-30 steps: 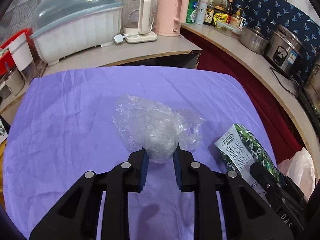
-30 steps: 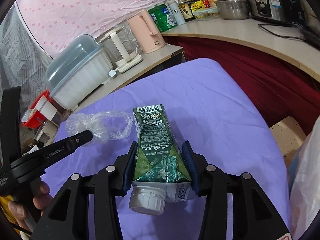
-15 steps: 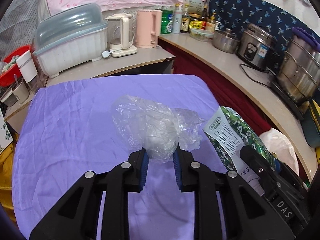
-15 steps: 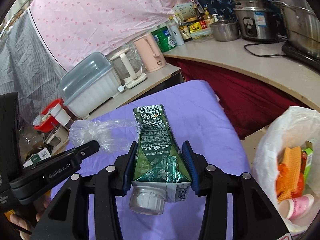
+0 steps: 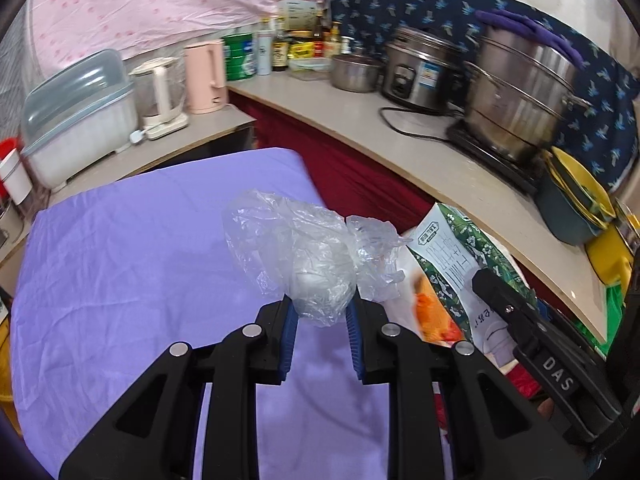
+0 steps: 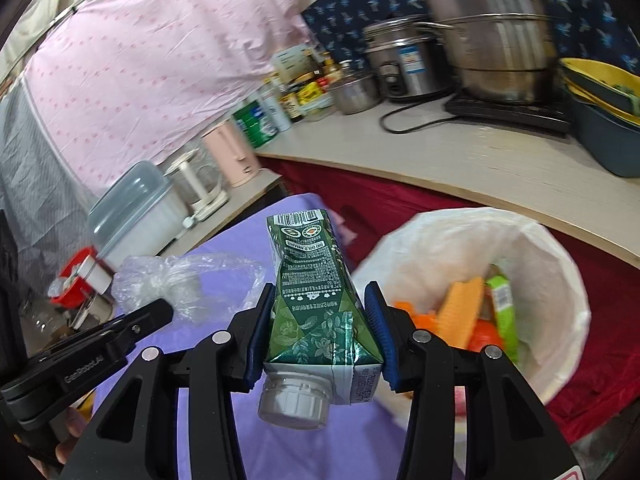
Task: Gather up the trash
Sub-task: 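Carry the plastic bag with the left tool while the right tool carries the carton to the bin, then open the right tool over the bin while the left tool releases the plastic bag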
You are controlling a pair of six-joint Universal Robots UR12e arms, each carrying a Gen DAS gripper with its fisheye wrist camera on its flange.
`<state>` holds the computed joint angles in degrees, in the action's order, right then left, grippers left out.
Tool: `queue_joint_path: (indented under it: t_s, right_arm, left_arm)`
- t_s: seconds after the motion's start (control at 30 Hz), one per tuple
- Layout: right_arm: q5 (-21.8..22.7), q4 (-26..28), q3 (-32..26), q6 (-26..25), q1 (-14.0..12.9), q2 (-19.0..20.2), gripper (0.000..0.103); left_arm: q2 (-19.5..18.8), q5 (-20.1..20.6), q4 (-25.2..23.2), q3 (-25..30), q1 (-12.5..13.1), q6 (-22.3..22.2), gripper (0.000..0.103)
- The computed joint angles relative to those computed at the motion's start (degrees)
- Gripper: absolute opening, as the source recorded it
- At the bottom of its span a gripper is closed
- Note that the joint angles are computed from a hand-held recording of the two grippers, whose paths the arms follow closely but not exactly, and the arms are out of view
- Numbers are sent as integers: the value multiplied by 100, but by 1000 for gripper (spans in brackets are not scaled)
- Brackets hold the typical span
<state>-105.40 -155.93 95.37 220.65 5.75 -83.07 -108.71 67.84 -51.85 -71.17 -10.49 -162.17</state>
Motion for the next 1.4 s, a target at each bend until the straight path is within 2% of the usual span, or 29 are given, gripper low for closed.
queue_joint_path:
  t_s: [0.4,0.73,0.87,0.93,0.97,1.0,1.4]
  right_arm:
    - [-219,192,917,555,-382,-663,44]
    - [-160,213,1095,705,-528,-698,44]
    - [-145,214,1089,719,-552,-655,44]
    - [-171,174,1095,744,-545,-650,45]
    - [-201,166,1098,761,-541,-652,45]
    - [-191,160,1098,765,-542,-654,45]
    - [-207,164,1030,639,-443,-671,46]
  left_arm:
    - [53,119,-300,-212,-606,468,22]
    - [-109,427,-428,-138,-856,487,23]
    - [-162,530,-387,-113,-889,420,31]
    - [-172,548,-362,-112,-882,371,40]
    - [-177,556,-345,-109,-877,341,49]
    - [-172,552,-298,-125,-865,300,55]
    - [-98,613,-159,-213,-777,219,61]
